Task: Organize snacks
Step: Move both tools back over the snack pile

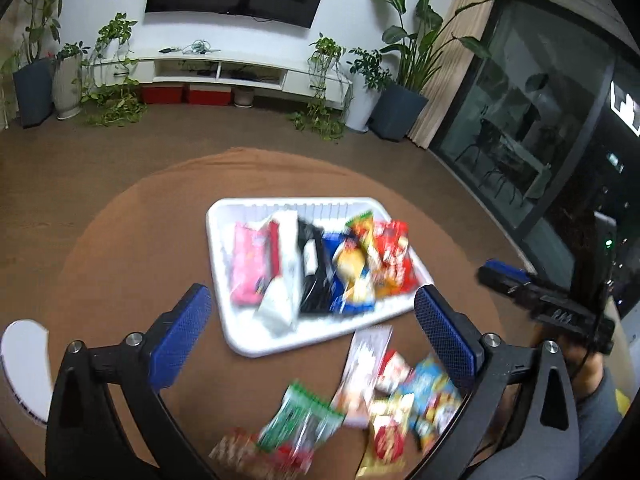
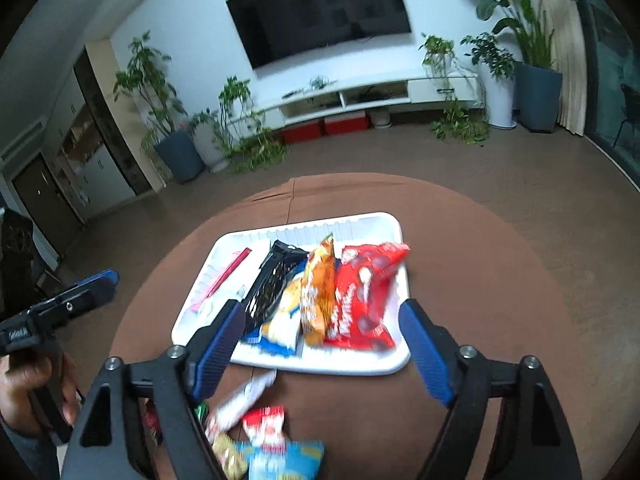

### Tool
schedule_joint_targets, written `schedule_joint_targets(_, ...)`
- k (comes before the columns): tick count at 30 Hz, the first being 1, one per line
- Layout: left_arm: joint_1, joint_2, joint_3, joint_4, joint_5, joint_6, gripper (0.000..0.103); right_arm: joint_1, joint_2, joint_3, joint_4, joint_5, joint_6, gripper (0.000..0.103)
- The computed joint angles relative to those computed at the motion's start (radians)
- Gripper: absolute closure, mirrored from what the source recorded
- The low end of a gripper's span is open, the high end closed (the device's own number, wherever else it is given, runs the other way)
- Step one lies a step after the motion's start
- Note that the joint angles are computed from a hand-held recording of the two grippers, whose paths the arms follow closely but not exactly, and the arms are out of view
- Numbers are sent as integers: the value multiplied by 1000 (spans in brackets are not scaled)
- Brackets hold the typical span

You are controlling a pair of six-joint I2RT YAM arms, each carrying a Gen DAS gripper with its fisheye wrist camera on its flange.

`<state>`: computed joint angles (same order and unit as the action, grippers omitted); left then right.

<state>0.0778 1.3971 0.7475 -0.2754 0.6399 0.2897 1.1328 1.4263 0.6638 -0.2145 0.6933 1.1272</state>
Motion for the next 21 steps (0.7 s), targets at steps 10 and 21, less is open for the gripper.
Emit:
schedule_joint_targets(10,236,-68,-238,-149,-42,388,0,417,134,-54,-109,138,599,20)
schedule_joint_targets(21,203,20,-380,165,-161,123,2,467,301,25,-37,98,638,20)
